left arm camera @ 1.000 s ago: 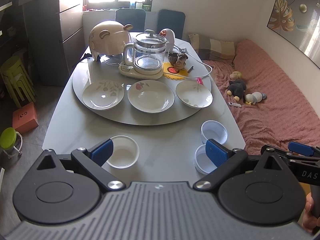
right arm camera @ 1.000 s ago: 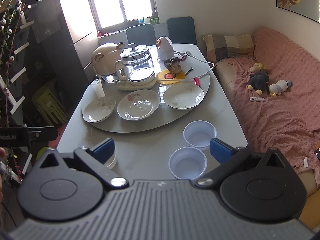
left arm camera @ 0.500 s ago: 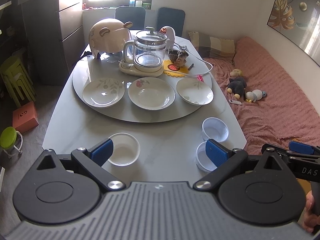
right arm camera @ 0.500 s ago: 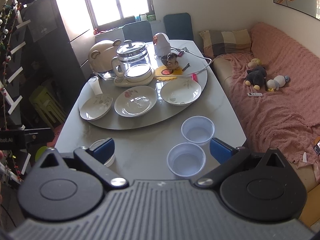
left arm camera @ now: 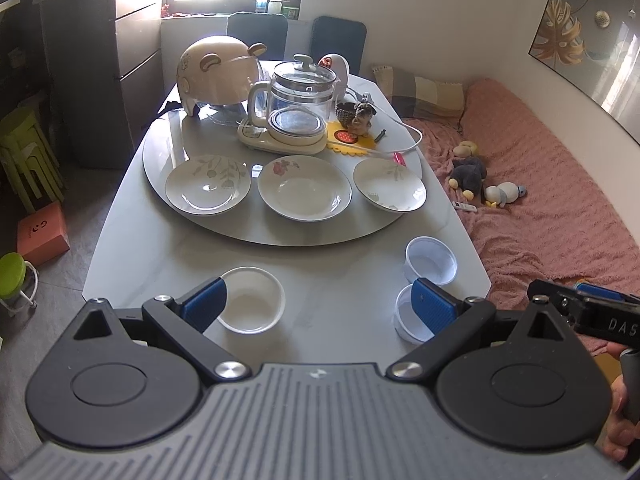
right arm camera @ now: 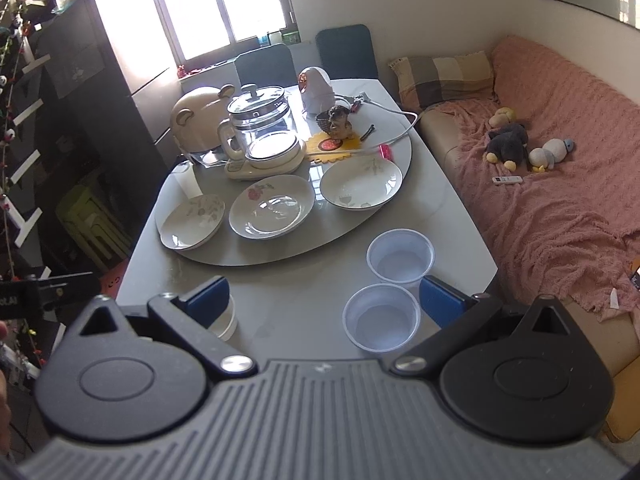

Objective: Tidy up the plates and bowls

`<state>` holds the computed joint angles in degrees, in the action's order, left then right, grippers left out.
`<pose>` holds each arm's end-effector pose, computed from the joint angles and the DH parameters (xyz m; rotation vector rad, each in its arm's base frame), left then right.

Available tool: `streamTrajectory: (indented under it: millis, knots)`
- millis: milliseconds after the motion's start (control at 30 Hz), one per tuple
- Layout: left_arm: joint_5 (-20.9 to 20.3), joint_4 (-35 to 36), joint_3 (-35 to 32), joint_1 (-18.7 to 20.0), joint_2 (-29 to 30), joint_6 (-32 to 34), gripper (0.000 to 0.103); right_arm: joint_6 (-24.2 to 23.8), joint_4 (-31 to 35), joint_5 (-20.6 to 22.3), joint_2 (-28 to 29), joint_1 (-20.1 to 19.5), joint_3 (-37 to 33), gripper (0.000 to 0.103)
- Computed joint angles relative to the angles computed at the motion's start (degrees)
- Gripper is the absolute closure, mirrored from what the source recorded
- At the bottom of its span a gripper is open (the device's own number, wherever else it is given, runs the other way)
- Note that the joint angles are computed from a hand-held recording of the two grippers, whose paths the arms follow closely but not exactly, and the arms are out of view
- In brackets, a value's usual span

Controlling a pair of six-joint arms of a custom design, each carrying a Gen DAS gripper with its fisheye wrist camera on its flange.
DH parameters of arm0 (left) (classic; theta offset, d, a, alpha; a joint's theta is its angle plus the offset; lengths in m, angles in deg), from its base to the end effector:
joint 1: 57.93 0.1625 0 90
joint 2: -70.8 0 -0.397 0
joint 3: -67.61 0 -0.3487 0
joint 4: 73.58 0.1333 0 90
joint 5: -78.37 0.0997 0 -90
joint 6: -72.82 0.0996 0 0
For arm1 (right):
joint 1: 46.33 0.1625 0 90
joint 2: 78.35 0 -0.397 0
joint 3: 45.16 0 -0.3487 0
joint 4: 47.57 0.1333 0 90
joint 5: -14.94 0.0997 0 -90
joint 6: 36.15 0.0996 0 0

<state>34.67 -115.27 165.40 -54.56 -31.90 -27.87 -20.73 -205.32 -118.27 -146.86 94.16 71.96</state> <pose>-0.2727 -0.2217 0.4611 0.1046 2.2798 -1.0172 0.4225 -0.2640 0.2344 0.6023 -2.4681 0.9047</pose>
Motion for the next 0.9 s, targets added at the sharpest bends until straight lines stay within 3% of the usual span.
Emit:
streamTrajectory:
  millis: [233, 367, 500, 700, 900]
  knots:
    - [0.72, -1.07, 1.50, 0.25, -2.16, 1.76, 0.003, -2.16, 0.08, -1.39, 2.18, 1.96, -1.35, 0.000]
    - [1.24, -0.17, 1.87, 0.31, -2.53, 1.99, 0.003, -0.59, -0.17, 1.88, 1.42, 1.26, -0.96, 0.000]
    - [3.06, 4.43, 1.35, -1.21, -2.65, -1.49, 0.003, -0.07, -1.17, 0.85, 3.01, 1.94, -1.80, 0.000]
    - [3.66, 5.92, 0.63, -0.87, -4.91, -0.43, 0.003, -0.64, -2.24, -0.84, 6.19, 2.90, -3.72, 0.000]
    - [5.28, 7.48, 0.20, 1.14, -4.76, 2.00, 0.003, 3.74, -0.78, -4.79, 8.33, 3.51, -4.97, 0.000]
